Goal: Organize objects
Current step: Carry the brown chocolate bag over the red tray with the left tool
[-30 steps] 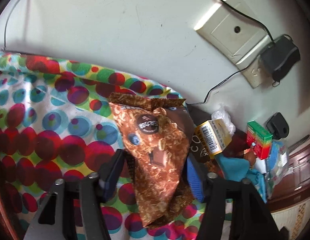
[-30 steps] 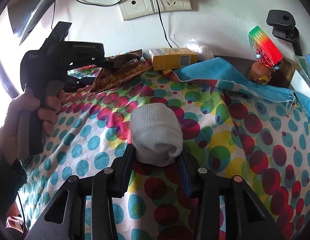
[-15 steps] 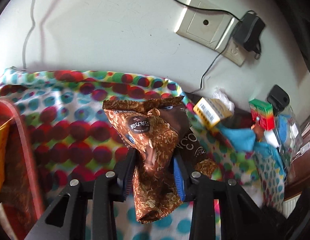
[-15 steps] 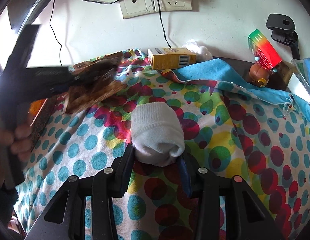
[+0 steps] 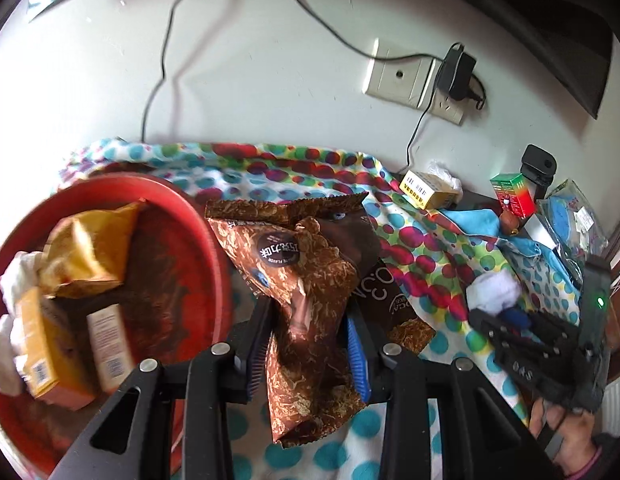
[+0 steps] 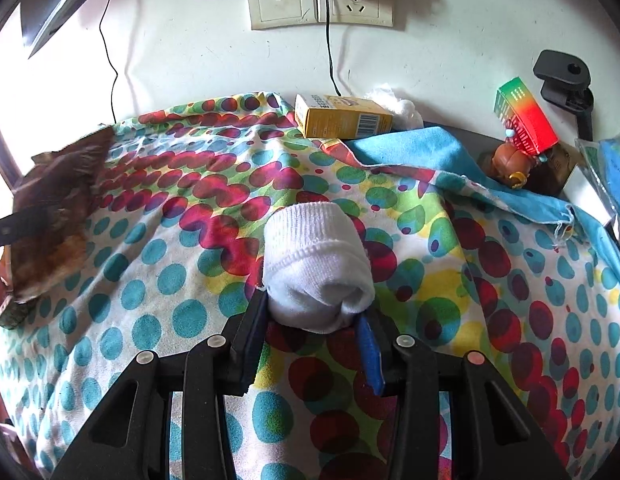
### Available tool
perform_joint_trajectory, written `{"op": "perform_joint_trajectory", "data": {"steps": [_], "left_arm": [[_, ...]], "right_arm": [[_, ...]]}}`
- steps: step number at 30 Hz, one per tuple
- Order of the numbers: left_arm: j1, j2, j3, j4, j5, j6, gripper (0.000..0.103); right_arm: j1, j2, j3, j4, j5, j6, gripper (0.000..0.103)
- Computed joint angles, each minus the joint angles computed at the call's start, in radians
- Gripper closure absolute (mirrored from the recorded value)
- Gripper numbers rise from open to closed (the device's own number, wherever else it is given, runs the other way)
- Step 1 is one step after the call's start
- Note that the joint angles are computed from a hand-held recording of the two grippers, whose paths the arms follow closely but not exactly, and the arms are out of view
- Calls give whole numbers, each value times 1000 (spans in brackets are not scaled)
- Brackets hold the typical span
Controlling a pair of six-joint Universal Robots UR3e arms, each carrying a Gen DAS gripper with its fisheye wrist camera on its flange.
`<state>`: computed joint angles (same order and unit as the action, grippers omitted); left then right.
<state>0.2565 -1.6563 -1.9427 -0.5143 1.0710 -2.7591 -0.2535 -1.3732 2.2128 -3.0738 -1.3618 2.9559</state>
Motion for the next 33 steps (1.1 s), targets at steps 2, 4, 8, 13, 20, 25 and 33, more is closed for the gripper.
{"op": "perform_joint_trajectory", "data": {"steps": [2, 4, 8, 13, 20, 25, 33], "left_arm": [[27, 48, -37, 1, -14, 24, 68], [55, 96, -68, -5, -34, 42, 68], [103, 186, -137, 19, -40, 83, 68], [158, 232, -155, -4, -68, 94, 68], [259, 288, -177, -4, -101, 99, 68], [338, 278, -163, 30, -97, 88, 68], [388, 206, -131, 117, -15, 49, 68]], "right_arm": [[13, 4, -2, -10, -21, 1, 64], [26, 7, -2, -22, -42, -1, 64], [46, 36, -31, -23, -77, -3, 64], [72, 40, -33, -22, -115, -9, 64], [78, 44, -36, -18, -126, -7, 64], [82, 47, -36, -23, -133, -7, 64], [90, 47, -36, -26, -147, -8, 64]]}}
